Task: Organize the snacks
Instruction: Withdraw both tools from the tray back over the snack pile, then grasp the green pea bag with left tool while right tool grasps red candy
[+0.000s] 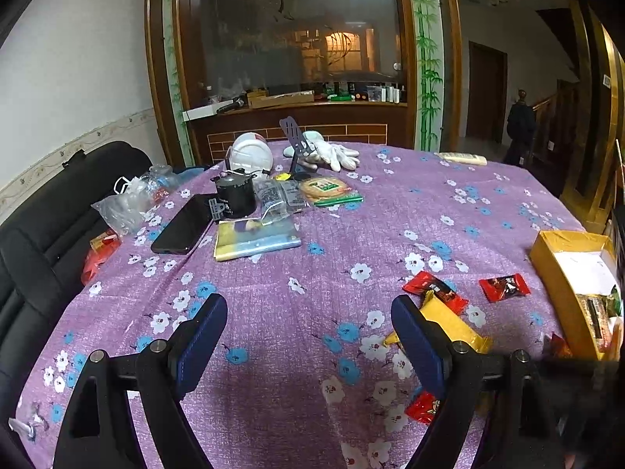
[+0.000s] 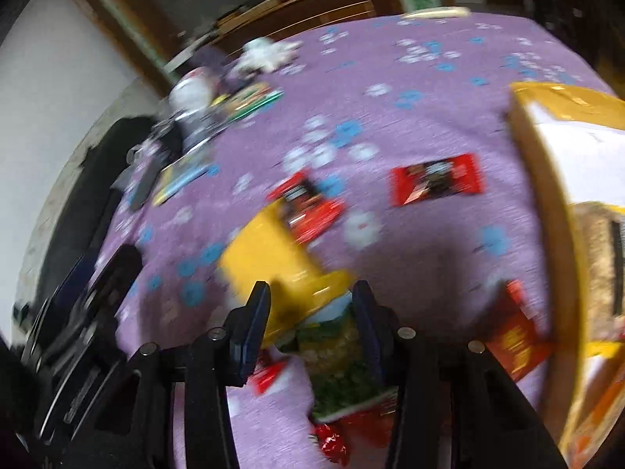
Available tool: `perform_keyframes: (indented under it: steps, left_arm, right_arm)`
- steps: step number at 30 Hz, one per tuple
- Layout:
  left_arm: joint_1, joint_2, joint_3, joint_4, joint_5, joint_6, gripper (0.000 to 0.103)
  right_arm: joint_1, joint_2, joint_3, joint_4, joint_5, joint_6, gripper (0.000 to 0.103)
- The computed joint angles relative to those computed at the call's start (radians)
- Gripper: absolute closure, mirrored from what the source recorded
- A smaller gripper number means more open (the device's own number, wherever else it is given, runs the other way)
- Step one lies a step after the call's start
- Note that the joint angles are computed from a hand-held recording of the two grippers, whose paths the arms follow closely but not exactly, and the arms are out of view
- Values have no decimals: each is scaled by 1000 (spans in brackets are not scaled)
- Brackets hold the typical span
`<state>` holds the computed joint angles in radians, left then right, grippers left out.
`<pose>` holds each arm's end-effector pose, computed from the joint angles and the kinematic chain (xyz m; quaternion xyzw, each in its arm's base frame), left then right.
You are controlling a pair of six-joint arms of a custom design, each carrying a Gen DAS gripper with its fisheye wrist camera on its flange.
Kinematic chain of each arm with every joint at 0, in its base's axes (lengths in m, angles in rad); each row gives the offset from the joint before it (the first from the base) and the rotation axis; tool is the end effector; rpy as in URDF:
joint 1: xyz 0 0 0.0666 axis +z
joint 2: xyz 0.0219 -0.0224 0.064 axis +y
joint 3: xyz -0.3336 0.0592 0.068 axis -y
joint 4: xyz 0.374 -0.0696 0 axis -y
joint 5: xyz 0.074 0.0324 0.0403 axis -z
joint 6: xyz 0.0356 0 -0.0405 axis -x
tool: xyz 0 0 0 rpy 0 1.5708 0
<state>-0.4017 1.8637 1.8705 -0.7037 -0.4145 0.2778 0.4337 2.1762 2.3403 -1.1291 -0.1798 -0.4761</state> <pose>0.5935 -0.2370 0.3643 -0.0320 0.8903 0.0378 0.4526 0.6314 0.2990 0.3376 -0.0066 0.9510 0.2075 0.2292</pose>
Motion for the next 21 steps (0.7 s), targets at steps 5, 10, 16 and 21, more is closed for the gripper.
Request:
perform_keyframes:
  steps: [5, 10, 16, 21]
  left_arm:
    - [3, -5, -5, 9, 11, 4, 14]
    - [-1, -4, -4, 11, 8, -7, 14]
    - [-6, -20, -27, 40, -3, -20, 14]
    - [-7, -25, -33, 48, -4, -24, 14]
  right_arm:
    - [17, -66, -87, 44, -20, 58, 61]
    - [6, -110, -126, 62, 194, 65, 61]
    - [-10, -71, -80, -34, 337, 33, 61]
    - [-7, -63, -79, -49, 361, 42, 61]
